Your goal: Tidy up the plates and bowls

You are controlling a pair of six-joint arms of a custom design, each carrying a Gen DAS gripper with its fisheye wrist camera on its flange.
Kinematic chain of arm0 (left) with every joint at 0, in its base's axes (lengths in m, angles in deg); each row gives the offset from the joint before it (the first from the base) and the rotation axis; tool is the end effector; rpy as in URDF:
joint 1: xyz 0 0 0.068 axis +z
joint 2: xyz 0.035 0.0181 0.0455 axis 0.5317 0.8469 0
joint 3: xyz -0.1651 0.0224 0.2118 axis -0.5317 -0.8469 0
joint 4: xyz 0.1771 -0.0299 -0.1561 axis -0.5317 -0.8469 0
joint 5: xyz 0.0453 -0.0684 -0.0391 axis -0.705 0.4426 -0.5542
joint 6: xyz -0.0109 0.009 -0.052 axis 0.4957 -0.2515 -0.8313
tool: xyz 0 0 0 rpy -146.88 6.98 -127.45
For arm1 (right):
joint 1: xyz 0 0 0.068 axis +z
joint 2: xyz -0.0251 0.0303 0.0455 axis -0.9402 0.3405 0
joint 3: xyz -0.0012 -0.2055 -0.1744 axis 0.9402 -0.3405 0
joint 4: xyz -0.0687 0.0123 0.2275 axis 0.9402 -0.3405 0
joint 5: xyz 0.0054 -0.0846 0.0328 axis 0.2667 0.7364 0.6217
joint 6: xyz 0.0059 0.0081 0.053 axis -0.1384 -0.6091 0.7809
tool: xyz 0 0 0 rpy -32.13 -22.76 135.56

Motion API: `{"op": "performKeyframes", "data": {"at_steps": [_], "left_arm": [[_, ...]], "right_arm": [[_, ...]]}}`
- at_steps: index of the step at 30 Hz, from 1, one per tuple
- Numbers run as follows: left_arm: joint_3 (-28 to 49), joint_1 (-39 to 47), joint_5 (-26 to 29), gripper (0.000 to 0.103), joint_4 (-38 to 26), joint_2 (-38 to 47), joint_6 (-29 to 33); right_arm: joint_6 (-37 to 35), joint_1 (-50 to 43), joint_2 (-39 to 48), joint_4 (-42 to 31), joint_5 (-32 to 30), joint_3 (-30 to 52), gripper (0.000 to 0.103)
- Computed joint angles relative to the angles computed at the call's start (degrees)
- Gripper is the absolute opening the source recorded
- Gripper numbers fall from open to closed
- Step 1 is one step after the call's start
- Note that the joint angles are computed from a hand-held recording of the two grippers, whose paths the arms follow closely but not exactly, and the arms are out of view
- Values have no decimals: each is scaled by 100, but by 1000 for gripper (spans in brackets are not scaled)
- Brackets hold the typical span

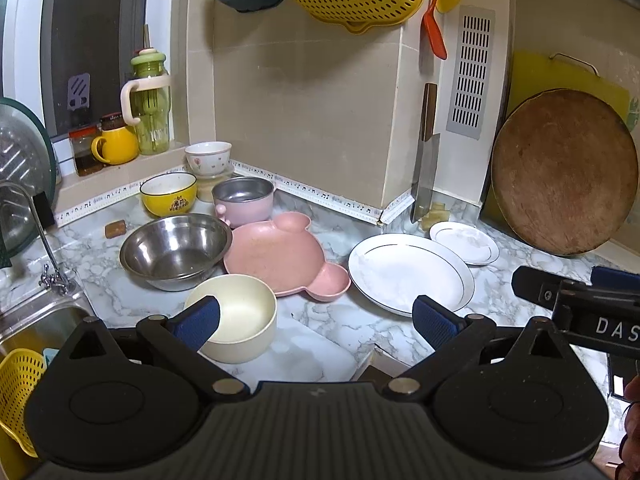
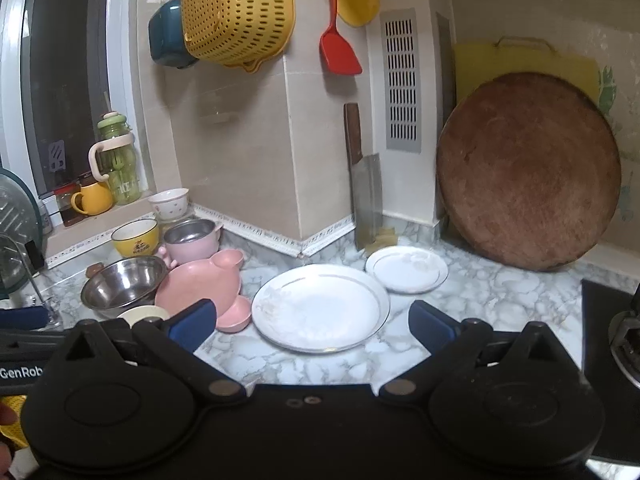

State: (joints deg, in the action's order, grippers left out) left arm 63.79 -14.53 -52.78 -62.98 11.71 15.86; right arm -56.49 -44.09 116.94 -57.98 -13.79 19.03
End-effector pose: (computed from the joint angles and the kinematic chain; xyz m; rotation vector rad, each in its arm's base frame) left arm 0.1422 -0.1077 0.3000 -0.5750 2.0500 0.2669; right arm 0.2456 0.1262 0.2952 -0.5525 1.9993 0.4566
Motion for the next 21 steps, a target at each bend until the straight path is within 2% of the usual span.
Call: {"op": "performKeyframes", "data": {"at_steps": [8,21], "left_arm": [[81,115,144,103,93,-3,217],[117,306,326,103,318,31,532]], "right_arm": [[-16,-11,96,-286,-20,196,103],[-58,-50,187,-316,5,316,103]]}}
